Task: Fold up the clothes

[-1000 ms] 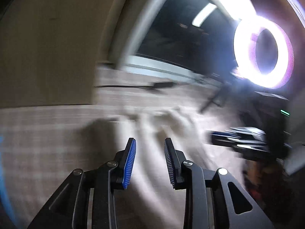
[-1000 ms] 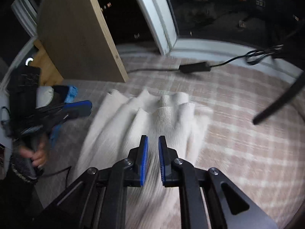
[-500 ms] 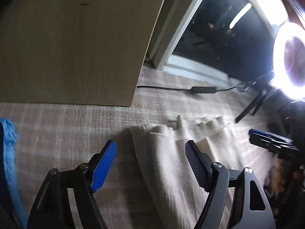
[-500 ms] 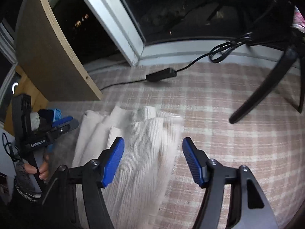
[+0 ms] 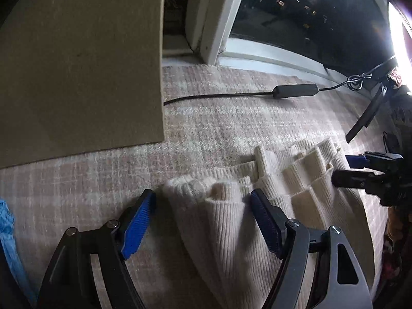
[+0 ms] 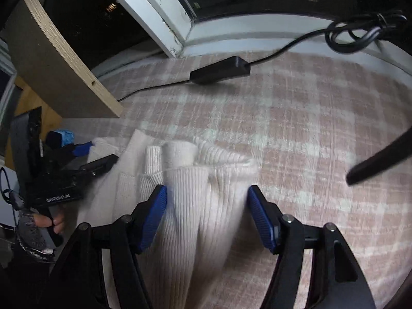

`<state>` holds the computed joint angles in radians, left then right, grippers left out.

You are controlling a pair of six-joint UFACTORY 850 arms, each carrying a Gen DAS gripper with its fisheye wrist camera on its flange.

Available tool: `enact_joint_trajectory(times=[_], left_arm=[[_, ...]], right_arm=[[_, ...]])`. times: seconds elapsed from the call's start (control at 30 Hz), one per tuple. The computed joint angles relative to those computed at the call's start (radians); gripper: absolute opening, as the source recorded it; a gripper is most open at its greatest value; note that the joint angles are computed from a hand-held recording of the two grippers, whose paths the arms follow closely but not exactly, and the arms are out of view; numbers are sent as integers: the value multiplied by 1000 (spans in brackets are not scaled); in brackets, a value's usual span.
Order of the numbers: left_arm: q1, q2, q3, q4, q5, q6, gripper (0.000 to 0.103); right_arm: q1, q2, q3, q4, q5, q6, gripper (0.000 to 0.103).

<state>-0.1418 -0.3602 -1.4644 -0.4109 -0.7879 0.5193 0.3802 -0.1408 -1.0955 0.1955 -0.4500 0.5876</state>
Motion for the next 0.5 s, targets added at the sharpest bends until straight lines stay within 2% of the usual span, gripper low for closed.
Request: enact_joint_trajectory(times=[0.03,0.07,0.1,0.13,0.17,0.2,0.33,0.43,0.5], left_arm=[[0,1,1,-5,3,12,72],[1,2,2,-11,6,26,67],[5,2,1,-29,4,45,50],[10,0,0,-49,2,65,40],[21,-9,-11,-93,-30,90,22],[34,-23,-28,-137,-78,103,20],[82,-19,-39,-254,-174,151,17],[124,37,-25,-327,-240,199,17],[142,96,-9,-342,-270,240,17]], right_arm=[[-1,2,-2,14,-5,-23,63],[-6,3,-3,48,-5,-64,56],[-12,6,2,124,9,-138,46],[-16,9,5,183,18,-195,29],[-16,11,2,201,16,-210,27],[-13,12,-2,194,13,-202,25],[11,41,-19,76,-5,-74,20],[38,113,4,16,13,3,18],[80,171,7,-90,3,95,17]])
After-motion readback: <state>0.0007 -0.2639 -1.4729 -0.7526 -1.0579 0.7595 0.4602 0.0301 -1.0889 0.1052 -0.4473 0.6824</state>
